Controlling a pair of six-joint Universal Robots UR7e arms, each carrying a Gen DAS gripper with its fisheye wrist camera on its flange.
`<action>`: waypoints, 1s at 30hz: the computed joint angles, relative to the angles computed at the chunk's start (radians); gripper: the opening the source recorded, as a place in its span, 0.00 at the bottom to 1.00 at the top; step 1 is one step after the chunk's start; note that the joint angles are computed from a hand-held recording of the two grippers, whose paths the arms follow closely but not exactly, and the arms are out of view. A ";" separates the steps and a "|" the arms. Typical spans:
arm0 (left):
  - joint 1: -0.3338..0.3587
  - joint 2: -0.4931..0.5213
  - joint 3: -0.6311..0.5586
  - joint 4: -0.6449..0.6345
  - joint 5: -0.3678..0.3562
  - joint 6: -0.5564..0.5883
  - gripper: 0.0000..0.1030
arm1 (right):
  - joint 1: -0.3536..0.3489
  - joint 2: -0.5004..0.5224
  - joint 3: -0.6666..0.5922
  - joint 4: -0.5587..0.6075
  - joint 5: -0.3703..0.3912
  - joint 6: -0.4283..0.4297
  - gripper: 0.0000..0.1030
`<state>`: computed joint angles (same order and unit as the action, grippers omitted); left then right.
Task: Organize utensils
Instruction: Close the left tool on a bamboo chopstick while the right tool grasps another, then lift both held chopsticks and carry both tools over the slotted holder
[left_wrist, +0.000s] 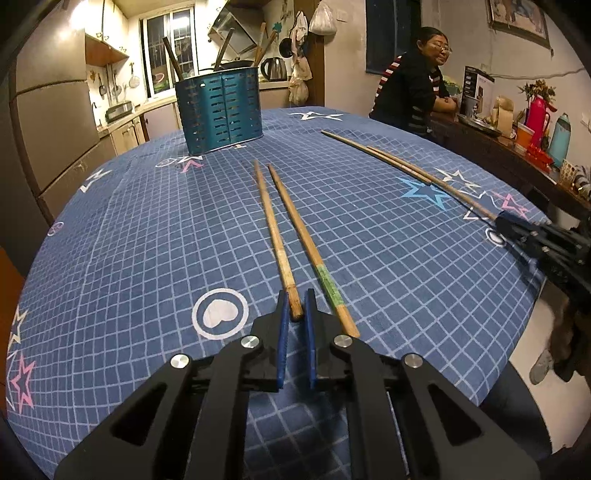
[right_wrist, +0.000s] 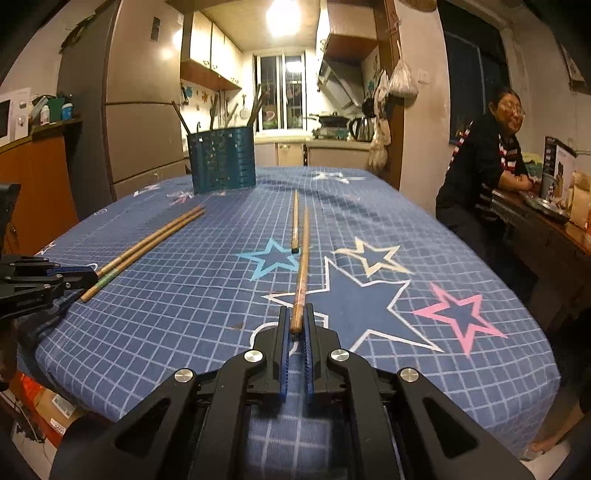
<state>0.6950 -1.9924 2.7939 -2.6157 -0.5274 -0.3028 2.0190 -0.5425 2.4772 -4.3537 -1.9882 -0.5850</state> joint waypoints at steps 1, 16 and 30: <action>-0.002 -0.008 0.001 0.008 0.001 -0.005 0.06 | 0.004 0.000 0.007 -0.017 0.004 -0.009 0.08; -0.244 -0.387 -0.073 0.792 0.136 -0.431 0.05 | 0.090 -0.142 0.095 -0.093 0.034 -0.065 0.07; -0.424 -0.393 -0.219 1.297 0.231 -0.775 0.05 | 0.106 -0.339 0.082 0.076 0.117 -0.101 0.07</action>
<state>0.2713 -2.3856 2.5745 -1.3185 -0.2965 -1.0781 2.1254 -0.8819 2.5594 -4.2775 -1.8710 -0.6860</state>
